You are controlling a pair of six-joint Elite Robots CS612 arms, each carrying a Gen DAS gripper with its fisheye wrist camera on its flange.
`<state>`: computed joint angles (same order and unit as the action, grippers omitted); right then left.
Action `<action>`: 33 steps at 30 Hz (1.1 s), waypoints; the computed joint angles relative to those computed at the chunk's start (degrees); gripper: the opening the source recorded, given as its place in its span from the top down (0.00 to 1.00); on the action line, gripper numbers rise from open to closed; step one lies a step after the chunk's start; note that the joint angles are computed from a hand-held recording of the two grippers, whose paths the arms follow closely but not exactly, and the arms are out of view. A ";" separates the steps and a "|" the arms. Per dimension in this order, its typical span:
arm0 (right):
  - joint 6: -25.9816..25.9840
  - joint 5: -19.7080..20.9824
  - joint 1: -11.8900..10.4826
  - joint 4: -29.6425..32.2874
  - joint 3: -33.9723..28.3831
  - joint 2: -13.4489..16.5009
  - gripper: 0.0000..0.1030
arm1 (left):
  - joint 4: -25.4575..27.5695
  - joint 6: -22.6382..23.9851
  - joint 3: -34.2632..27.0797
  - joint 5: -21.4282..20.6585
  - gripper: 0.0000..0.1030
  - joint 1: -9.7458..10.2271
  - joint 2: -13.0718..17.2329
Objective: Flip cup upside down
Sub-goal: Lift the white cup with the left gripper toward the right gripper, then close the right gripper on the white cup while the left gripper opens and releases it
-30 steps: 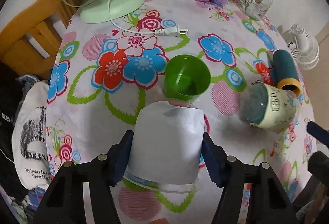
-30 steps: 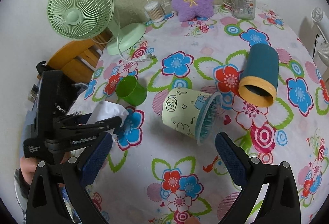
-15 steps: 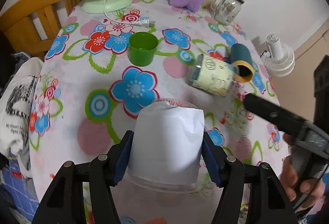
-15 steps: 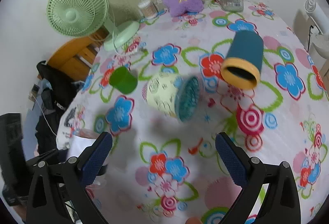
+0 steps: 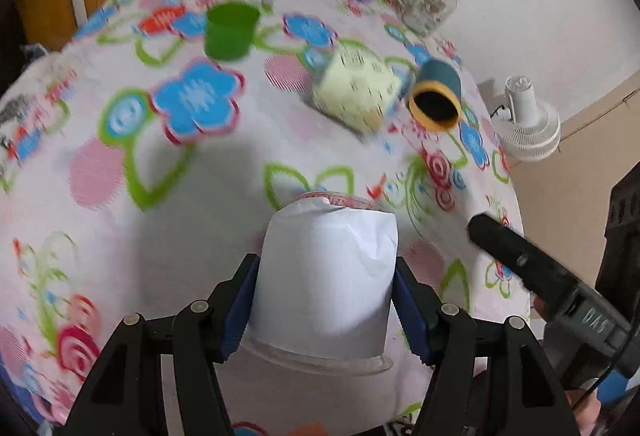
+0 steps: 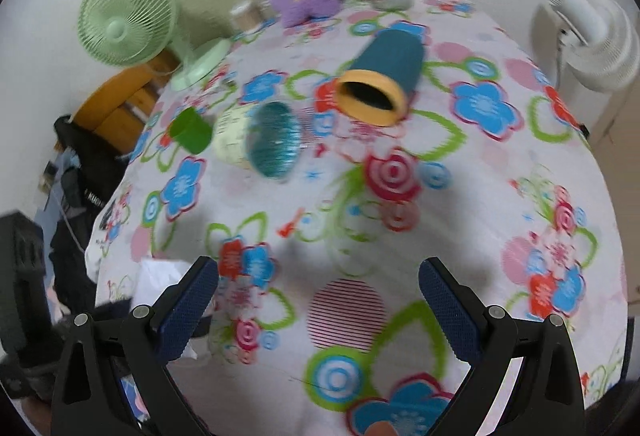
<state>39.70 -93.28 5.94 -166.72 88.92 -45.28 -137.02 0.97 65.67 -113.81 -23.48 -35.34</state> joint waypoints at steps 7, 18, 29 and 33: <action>1.44 0.62 -0.71 -1.54 2.72 -0.85 0.02 | 0.20 -0.35 1.26 1.54 0.35 -1.08 -0.19; 0.44 0.74 -0.20 -0.25 2.29 -0.84 0.02 | -1.14 -1.52 1.65 1.22 0.03 -0.81 -0.13; -1.67 0.29 1.07 1.01 0.63 -0.79 0.02 | -6.58 -0.72 4.82 2.68 0.01 0.15 -2.17; -3.85 -1.09 1.98 2.67 -1.15 -0.23 0.02 | -12.81 -0.89 7.65 8.13 0.00 0.31 -3.48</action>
